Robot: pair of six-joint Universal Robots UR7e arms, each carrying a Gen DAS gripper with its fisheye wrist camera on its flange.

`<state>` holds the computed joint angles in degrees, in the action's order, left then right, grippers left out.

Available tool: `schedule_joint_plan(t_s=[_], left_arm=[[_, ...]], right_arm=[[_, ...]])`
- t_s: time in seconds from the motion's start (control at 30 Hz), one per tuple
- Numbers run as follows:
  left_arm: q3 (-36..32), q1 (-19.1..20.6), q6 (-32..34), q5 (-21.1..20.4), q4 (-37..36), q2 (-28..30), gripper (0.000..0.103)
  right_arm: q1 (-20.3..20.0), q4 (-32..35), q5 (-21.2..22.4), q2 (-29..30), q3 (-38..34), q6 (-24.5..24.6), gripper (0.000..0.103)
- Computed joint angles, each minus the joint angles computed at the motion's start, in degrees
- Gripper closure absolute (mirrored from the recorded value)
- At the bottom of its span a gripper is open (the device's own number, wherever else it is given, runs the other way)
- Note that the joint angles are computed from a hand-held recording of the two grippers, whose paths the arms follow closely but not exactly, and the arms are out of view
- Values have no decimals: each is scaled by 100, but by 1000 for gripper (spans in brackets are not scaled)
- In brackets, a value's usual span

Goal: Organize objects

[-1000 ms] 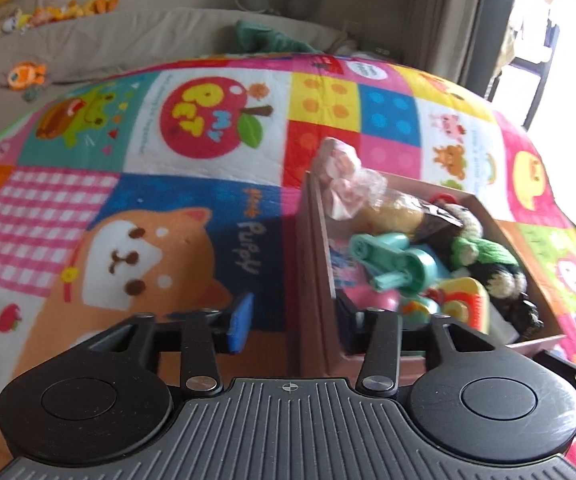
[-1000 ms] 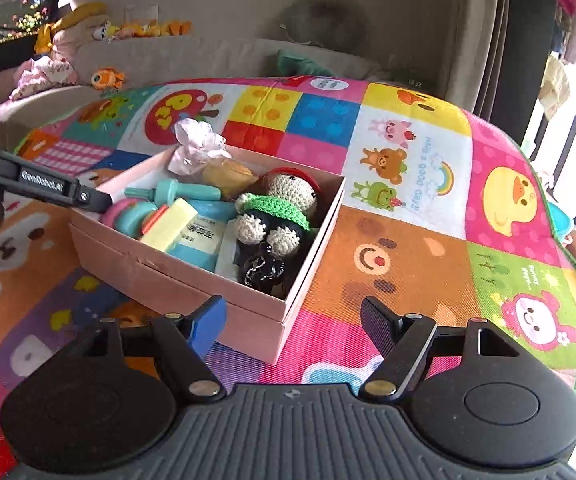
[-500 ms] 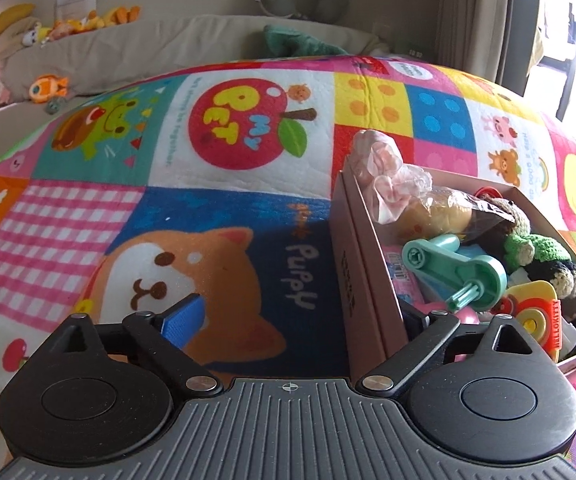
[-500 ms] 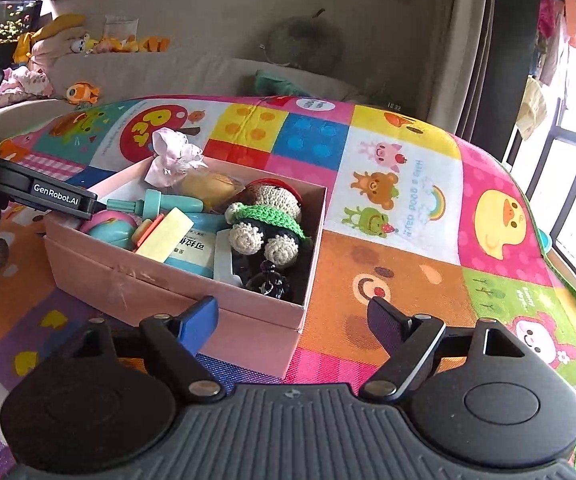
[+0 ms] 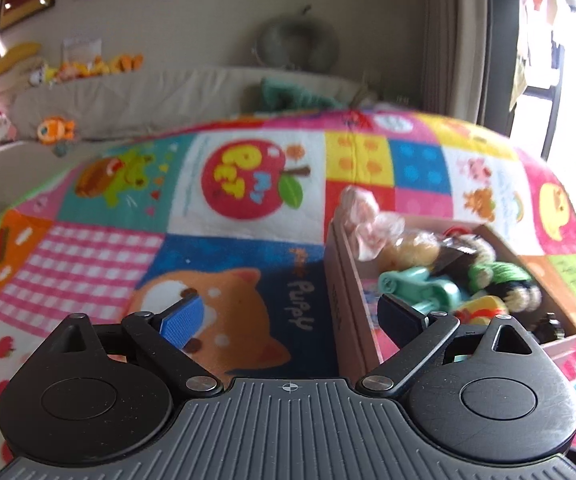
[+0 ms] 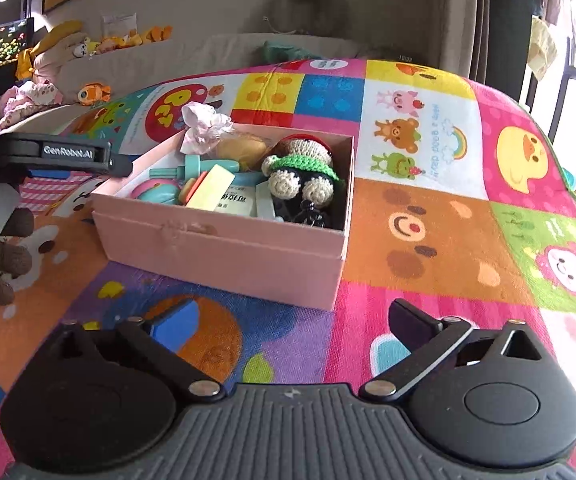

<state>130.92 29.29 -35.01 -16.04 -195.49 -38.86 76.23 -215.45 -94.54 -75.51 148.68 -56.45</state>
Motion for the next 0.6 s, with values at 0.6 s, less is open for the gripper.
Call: schedule_joint_plan(t_s=[0.6], left_arm=[[323, -999, -4742, -994, 5208, -341, 4]], right_arm=[[-240, -1644, -240, 911, 538, 377, 0]])
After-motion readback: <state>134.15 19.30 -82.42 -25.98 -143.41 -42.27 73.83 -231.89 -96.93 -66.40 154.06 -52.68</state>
